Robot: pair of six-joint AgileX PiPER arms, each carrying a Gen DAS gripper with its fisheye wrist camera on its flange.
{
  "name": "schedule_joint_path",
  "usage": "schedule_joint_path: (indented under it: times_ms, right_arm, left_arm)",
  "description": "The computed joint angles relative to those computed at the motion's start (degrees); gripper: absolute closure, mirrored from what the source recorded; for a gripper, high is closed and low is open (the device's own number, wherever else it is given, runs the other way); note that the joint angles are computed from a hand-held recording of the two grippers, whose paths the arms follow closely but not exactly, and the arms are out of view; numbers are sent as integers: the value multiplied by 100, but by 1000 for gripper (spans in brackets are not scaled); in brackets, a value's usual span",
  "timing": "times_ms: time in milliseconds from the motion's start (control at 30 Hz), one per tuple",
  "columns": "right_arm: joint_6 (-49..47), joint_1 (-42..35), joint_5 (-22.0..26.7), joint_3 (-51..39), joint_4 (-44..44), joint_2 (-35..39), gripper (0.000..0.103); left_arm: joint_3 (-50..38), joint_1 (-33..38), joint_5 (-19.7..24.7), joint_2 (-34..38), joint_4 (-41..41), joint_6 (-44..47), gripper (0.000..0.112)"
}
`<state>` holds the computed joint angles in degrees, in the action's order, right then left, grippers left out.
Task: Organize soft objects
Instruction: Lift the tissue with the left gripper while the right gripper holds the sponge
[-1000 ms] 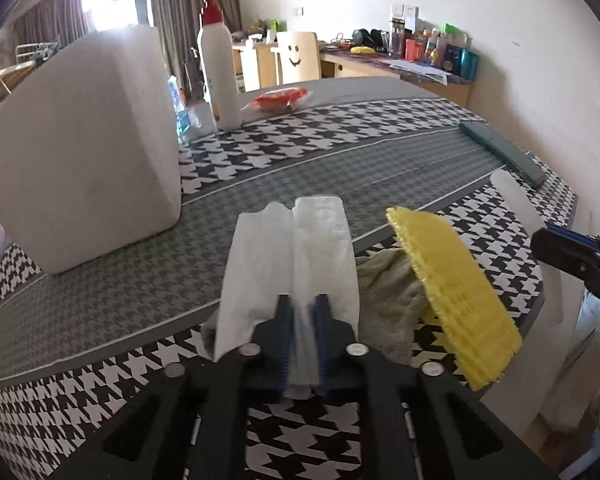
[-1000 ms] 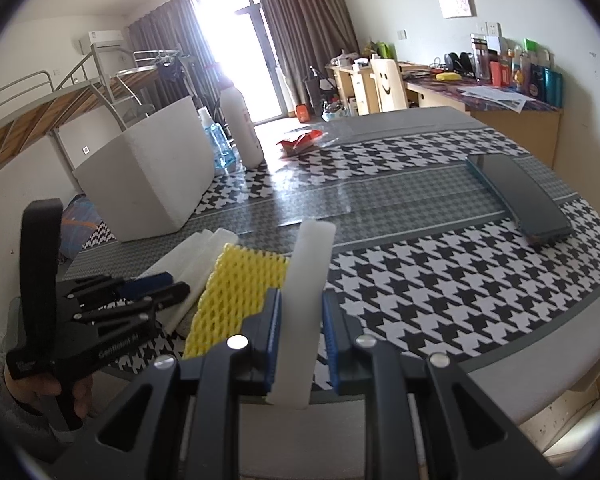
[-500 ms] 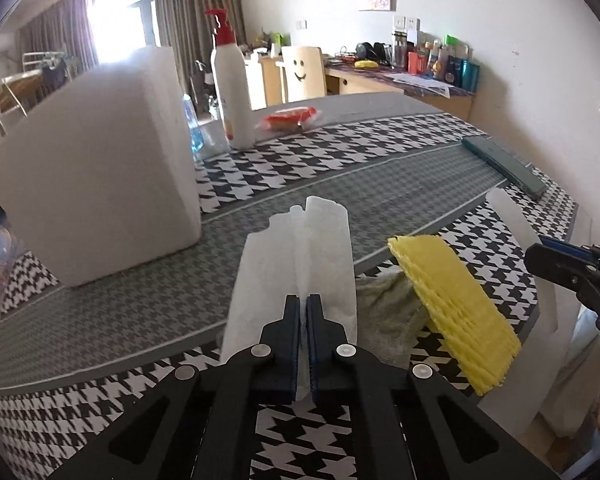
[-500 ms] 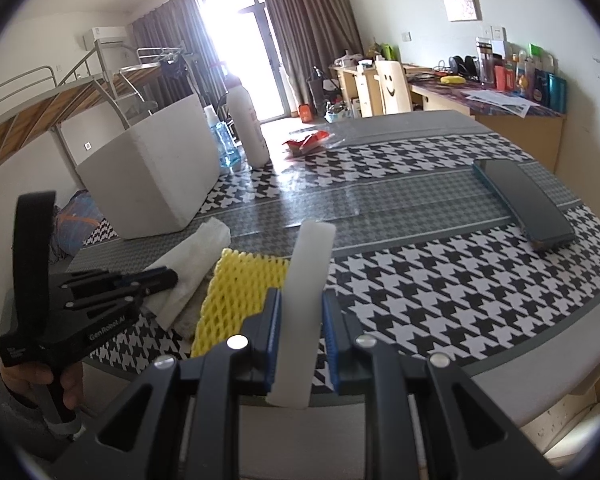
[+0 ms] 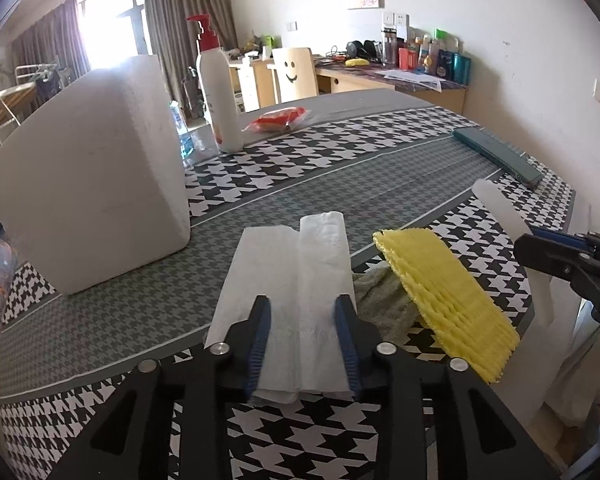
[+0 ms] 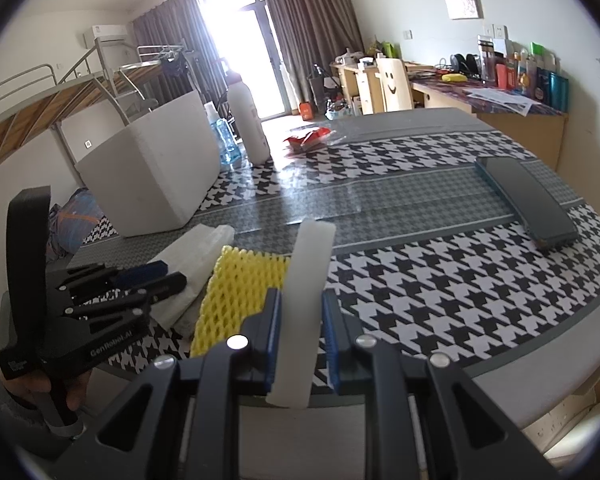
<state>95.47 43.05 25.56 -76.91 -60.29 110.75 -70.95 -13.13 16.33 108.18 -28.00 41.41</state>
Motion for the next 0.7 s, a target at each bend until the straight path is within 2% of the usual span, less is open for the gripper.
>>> schedule_joint_path:
  times_ms: [100,300,500,600,700]
  right_arm:
    - [33,-22,-33,10,-10,22,79]
    - [-24,-33,-65,-24,23,56,79]
    - [-352,-54,-38,-188,259,123,79]
    - [-434,-39,-13,-253,300,135,79]
    - [-482,-4,41,-305,286,119,79]
  left_arm:
    - [-40,-9,-49,46,302,-297,54]
    - [-230,66,296,223,56,-47,53]
    - [-427,132,585,311,199,-281,95]
    - [-452,193,693,295,16,-112,106]
    - [-394,263,748,229,-328,260,107]
